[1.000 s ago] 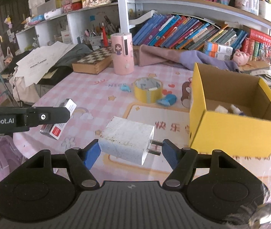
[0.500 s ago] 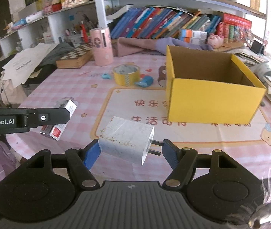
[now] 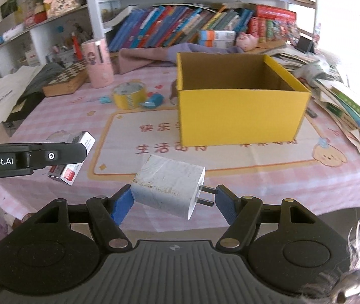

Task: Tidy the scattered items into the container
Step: 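Lift and carry the medicine box and white charger with both tools over the yellow box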

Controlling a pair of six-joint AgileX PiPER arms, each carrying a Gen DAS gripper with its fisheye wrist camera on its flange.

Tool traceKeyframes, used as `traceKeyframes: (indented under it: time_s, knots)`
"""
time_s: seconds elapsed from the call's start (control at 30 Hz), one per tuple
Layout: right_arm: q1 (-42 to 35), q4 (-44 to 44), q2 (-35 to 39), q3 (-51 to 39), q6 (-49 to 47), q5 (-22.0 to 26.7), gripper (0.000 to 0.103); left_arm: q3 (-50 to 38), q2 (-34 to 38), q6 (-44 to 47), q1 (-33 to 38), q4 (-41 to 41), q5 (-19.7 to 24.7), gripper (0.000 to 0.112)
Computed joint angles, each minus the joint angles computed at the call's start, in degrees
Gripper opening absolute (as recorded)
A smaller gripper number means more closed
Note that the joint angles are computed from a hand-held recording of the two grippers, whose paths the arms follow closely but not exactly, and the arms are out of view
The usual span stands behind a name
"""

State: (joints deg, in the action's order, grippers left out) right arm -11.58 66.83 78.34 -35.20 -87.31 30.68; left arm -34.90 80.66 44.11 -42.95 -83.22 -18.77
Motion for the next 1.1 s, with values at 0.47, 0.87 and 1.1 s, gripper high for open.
traceKeyframes:
  time_s: [0.47, 0.87, 1.1]
  knots:
    - [-7.31, -0.37, 1.04, -0.99, 1.93, -0.46, 0.069, -7.86, 6.81, 3.34, 0.78, 3.11, 5.82, 0.029]
    - [-7.63, -1.8, 3.92, -3.98, 3.37, -1.56, 0.069, -11.92, 10.75, -0.04, 2.62, 8.41, 9.09, 0.029]
    - [-8.4, -2.25, 5.86, -6.38, 4.27, -2.42, 0.069, -15.8, 14.03, -5.38, 4.03, 15.9, 11.58, 0.029]
